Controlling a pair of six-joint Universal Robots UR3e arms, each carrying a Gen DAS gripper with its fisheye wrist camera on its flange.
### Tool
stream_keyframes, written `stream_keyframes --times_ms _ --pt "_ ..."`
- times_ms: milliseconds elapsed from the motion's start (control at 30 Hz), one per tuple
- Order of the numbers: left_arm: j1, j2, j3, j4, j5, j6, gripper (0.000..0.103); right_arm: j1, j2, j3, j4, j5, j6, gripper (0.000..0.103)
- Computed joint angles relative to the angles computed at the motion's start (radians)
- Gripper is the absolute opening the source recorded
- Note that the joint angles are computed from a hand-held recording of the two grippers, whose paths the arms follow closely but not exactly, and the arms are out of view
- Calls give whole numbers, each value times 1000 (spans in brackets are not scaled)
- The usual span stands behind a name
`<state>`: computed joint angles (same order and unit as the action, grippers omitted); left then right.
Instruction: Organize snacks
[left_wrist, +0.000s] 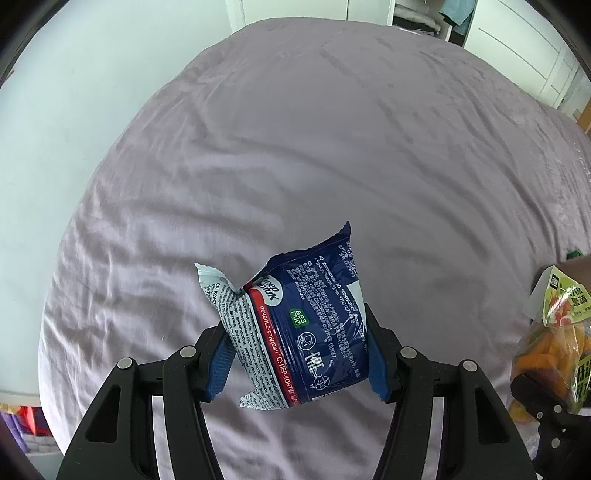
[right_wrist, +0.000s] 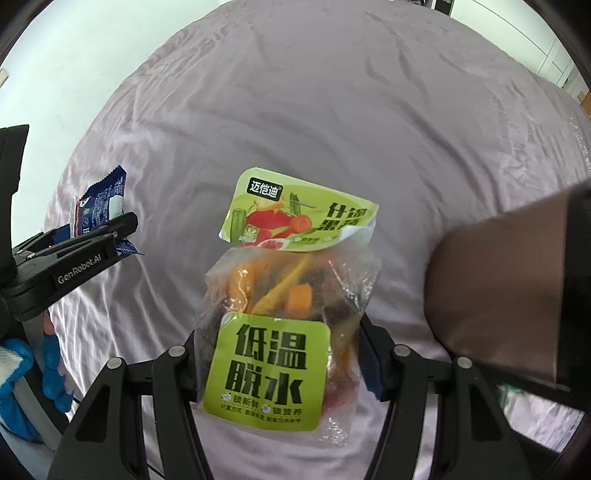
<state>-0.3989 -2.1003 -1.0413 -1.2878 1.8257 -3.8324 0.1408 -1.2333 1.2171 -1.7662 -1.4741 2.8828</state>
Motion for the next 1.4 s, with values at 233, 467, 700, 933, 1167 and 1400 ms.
stream_keyframes --times_ms 233,467,700,933,1167,1400 --pt "-25 121 -115 22 13 4 55 -5 -117 64 45 -17 -50 72" --pt "-58 156 -86 -39 47 27 55 -43 -242 124 106 -12 -127 72" --pt "-132 171 -8 -135 80 27 55 -89 -351 169 165 22 -201 72" --pt "-206 137 92 -215 94 100 55 -177 -465 226 246 73 -301 72" --pt "-251 101 168 -235 43 167 55 -319 -592 323 326 133 -403 72" --pt "-256 96 214 -220 -119 240 55 -495 -733 419 422 148 -519 72"
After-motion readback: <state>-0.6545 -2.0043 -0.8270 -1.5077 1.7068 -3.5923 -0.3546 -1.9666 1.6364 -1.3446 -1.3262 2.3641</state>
